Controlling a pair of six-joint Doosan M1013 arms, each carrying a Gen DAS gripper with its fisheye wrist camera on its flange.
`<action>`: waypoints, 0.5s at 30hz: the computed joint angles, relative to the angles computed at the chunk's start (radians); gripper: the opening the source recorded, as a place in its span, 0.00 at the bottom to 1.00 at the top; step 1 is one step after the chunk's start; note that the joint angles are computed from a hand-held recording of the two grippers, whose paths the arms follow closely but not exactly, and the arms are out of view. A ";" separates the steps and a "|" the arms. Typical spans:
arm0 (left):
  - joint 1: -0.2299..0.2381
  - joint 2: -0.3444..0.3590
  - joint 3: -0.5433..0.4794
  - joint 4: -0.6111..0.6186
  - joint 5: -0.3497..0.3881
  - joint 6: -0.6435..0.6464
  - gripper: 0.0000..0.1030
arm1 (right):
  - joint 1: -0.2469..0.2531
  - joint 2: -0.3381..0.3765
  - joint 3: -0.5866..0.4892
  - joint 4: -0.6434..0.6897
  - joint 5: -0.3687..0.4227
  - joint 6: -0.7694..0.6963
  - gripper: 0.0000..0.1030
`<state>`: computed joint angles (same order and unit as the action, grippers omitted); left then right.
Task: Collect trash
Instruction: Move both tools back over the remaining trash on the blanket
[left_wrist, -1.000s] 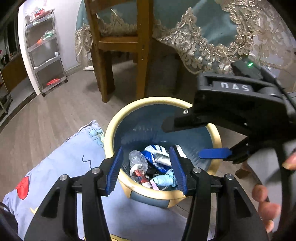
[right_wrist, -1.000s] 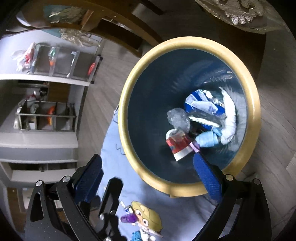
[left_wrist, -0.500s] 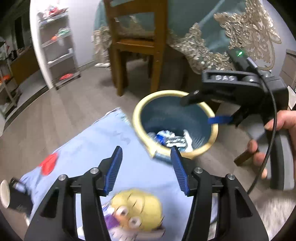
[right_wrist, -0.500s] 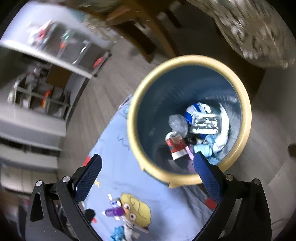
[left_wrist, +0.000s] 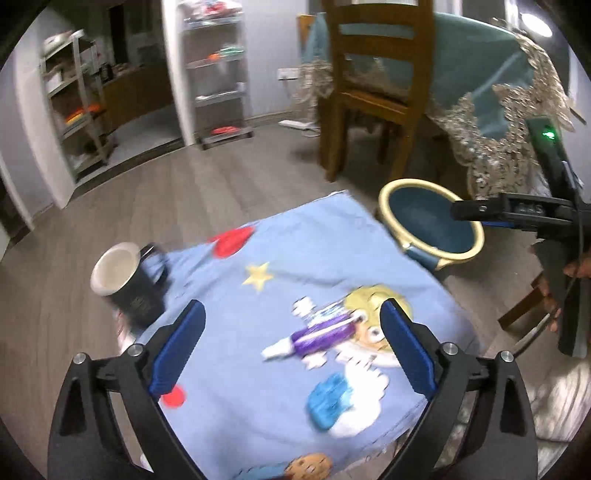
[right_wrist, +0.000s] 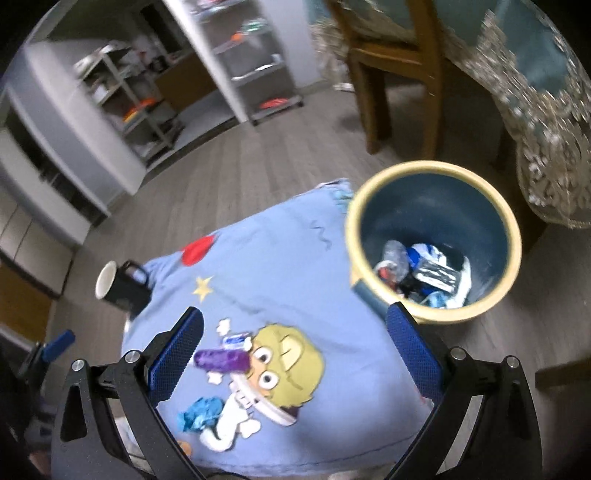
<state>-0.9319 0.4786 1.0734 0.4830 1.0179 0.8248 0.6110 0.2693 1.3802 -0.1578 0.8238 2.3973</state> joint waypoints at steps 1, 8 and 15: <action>0.003 -0.014 0.023 0.002 -0.003 -0.018 0.91 | 0.015 0.006 -0.009 -0.014 0.008 -0.011 0.95; 0.013 -0.069 0.137 0.022 -0.023 -0.101 0.91 | 0.066 0.069 -0.069 0.033 0.087 -0.129 0.95; 0.019 -0.035 0.151 -0.123 -0.031 -0.029 0.90 | 0.068 0.114 -0.106 0.052 0.144 -0.130 0.95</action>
